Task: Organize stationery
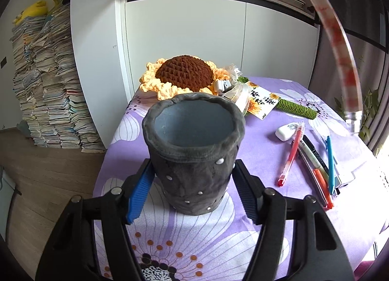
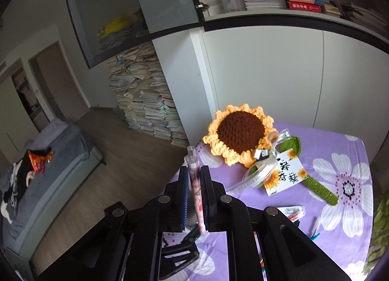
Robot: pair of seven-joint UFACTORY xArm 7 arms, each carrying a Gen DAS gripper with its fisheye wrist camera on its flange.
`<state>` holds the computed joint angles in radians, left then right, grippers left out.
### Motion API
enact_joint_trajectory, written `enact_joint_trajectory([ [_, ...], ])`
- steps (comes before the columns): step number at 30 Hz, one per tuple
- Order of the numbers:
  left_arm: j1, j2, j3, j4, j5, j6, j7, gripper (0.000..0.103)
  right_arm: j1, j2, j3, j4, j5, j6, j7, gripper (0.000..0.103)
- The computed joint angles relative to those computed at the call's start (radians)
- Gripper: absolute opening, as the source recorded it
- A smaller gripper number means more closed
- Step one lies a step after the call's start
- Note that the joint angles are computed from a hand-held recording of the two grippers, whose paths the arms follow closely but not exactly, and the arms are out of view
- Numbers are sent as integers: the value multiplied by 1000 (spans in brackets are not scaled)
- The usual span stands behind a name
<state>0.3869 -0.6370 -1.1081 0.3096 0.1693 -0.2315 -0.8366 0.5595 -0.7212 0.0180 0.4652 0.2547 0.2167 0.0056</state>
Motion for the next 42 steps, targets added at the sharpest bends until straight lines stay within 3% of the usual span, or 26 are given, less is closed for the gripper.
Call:
enact_joint_trajectory([
  [6,-10,29,-4,12,29,-32,66,65,59,48,-38,10,26,-29,-33,8],
  [9,-25,41,3,12,15,-37,97,65,49,67,-35,11,29,-32,-36,8],
  [14,-49,72,32,0,-23,-56,124,65,39,76,-104,-4,74,63,-75,8],
  [20,-47,73,16,6,-51,-48,148,65,-161,-11,-75,-119,7,275,-125,9],
  [24,-52,91,27,4,-59,-57,162,65,-284,-208,-37,-250,-97,455,-176,9],
  [25,-54,100,31,5,-60,-58,168,65,-298,-272,-52,-285,-107,505,-200,12],
  [27,-54,109,32,6,-67,-60,179,65,-321,-397,-83,-346,-120,617,-258,29],
  [28,-54,112,32,8,-71,-58,183,65,-337,-438,-84,-366,-128,667,-275,50],
  [29,-53,116,30,9,-74,-56,188,65,-350,-467,-68,-384,-137,699,-281,64],
  [30,-52,119,29,12,-76,-51,192,65,-356,-499,-41,-404,-149,713,-282,66],
  [33,-41,110,14,17,-86,-34,188,65,-337,-550,-15,-443,-167,698,-305,66],
  [39,-28,93,3,21,-67,-15,160,66,-337,-410,-97,-449,-140,546,-420,65],
  [42,-26,94,6,23,-56,-10,148,66,-368,-319,-139,-439,-117,490,-467,48],
])
